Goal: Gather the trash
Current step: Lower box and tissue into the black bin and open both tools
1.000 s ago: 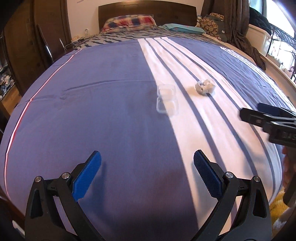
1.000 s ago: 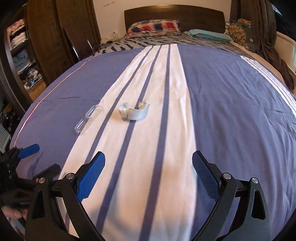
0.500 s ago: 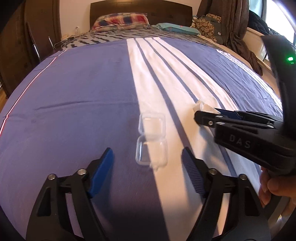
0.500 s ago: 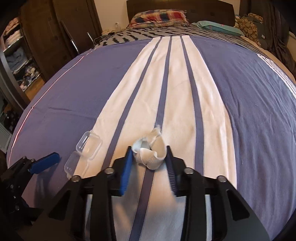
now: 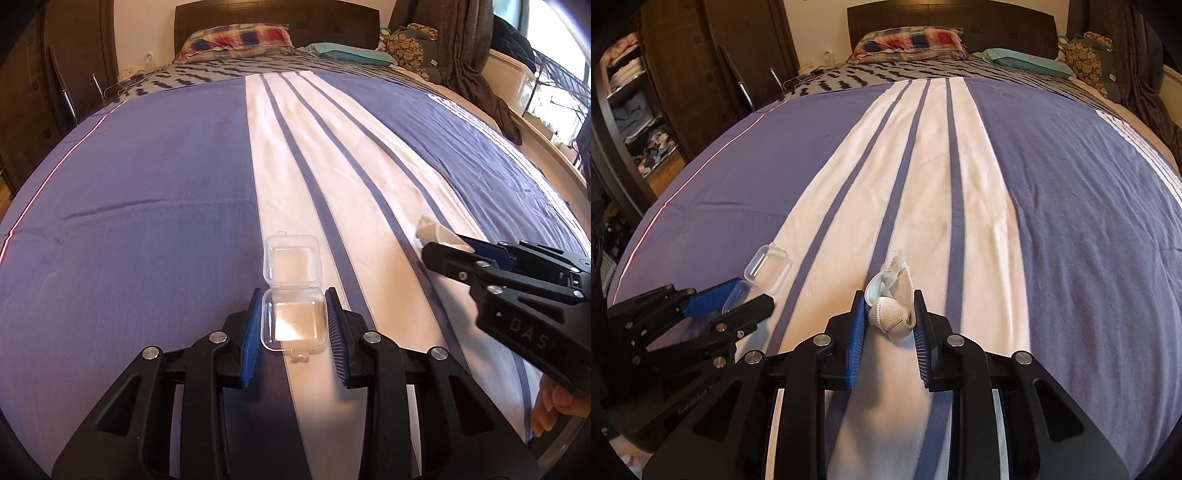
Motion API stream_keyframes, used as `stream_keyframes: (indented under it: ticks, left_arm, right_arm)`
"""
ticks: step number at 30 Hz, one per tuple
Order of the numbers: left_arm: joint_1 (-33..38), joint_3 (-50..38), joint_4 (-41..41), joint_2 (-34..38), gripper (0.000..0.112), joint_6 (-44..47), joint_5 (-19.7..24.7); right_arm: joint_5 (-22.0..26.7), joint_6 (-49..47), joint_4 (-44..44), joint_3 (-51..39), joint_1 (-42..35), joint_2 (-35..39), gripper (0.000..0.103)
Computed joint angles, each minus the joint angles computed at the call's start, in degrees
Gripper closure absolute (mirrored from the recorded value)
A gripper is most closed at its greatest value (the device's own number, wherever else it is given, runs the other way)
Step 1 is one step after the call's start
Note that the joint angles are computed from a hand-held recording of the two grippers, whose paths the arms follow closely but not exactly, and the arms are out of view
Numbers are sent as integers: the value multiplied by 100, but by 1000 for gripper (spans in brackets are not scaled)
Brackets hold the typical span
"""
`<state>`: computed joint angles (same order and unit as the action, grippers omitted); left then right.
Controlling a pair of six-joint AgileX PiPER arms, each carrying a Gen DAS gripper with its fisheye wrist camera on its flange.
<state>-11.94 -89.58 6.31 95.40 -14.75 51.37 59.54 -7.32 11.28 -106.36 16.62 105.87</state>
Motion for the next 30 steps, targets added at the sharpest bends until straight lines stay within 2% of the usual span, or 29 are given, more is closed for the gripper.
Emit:
stream_keyframes:
  ticks: [6, 14, 19, 30]
  left_arm:
    - [-344, 949, 114, -837, 81, -221, -170]
    - [-1154, 2026, 561, -1947, 81, -1104, -220]
    - [-1865, 2601, 1030, -2656, 81, -1970, -49]
    - [-4434, 3905, 2518, -3854, 81, -4875, 816]
  right_arm:
    - [-389, -346, 80, 1407, -136, -1104, 77]
    - [-540, -836, 492, 2890, -473, -2492, 77]
    - [-453, -1201, 803, 3769, -754, -3423, 77]
    - [-101, -1513, 888, 5425, -1081, -5105, 77]
